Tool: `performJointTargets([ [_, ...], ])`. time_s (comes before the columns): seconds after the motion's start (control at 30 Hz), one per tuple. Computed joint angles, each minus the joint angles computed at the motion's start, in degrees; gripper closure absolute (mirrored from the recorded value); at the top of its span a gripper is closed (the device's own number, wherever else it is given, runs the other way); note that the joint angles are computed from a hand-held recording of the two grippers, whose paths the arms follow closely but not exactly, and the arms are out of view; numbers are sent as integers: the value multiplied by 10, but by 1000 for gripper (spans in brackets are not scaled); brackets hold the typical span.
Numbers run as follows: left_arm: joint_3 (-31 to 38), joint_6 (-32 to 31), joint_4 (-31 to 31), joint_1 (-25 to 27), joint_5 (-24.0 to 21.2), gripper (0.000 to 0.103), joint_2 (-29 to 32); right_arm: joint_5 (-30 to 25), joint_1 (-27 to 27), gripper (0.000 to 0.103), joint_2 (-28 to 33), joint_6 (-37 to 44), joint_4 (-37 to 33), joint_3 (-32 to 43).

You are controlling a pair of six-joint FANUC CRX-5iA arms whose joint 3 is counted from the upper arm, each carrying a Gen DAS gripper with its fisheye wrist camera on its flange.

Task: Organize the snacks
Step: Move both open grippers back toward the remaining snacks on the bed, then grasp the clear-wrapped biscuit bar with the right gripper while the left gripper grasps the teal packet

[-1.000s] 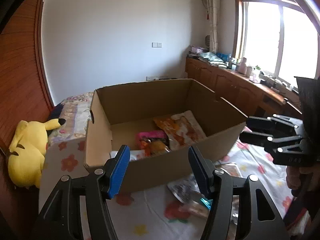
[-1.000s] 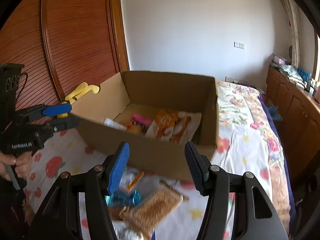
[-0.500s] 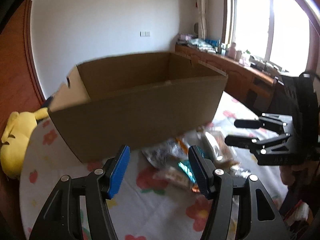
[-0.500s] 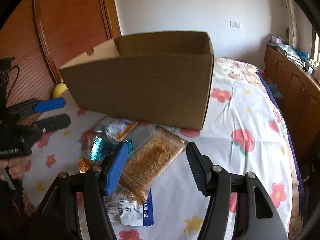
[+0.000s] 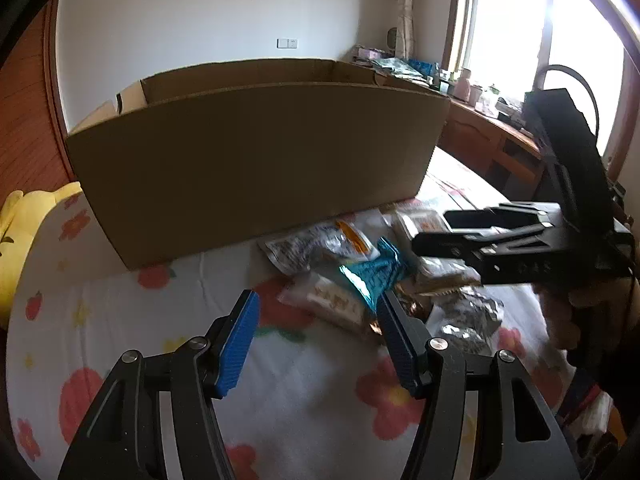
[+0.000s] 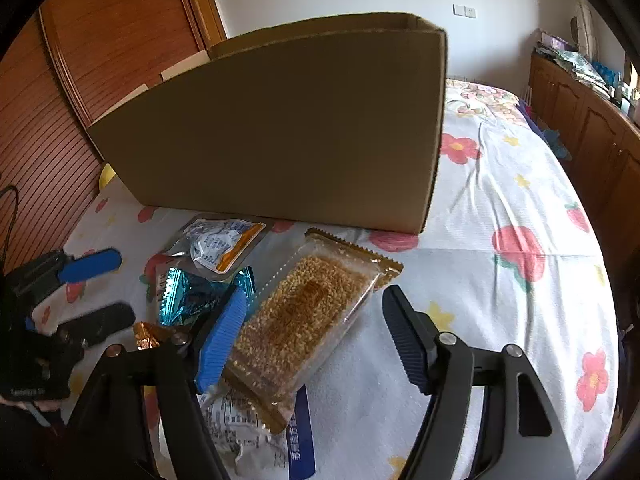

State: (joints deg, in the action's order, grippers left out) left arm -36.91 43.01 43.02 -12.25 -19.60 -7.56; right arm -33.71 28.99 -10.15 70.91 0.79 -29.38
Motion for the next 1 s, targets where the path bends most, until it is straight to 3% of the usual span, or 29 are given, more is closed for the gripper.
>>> performJointTargets([
  [0.1, 0, 11, -18, 2, -3, 40, -3, 12, 2, 30, 0, -33, 20, -8],
  [0.3, -6, -4, 5, 0, -1, 40, -2, 7, -3, 30, 9, 0, -10, 4],
  [0.5, -7, 1, 7, -5, 3, 40, -3, 17, 20, 30, 6, -37, 57, -19],
  [0.53, -11, 0, 8, -9, 8, 40, -3, 19, 20, 32, 5, -34, 55, -20],
  [0.6, -8, 8, -3, -9, 7, 40, -3, 16, 15, 48, 2, -4, 26, -13],
  [0.7, -8, 10, -6, -11, 7, 40, -4, 26, 22, 63, -12, -23, 55, -31],
  [1.0, 19, 21, -47, -28, 5, 40, 7, 55, 29, 78, -70, -69, 97, -84],
])
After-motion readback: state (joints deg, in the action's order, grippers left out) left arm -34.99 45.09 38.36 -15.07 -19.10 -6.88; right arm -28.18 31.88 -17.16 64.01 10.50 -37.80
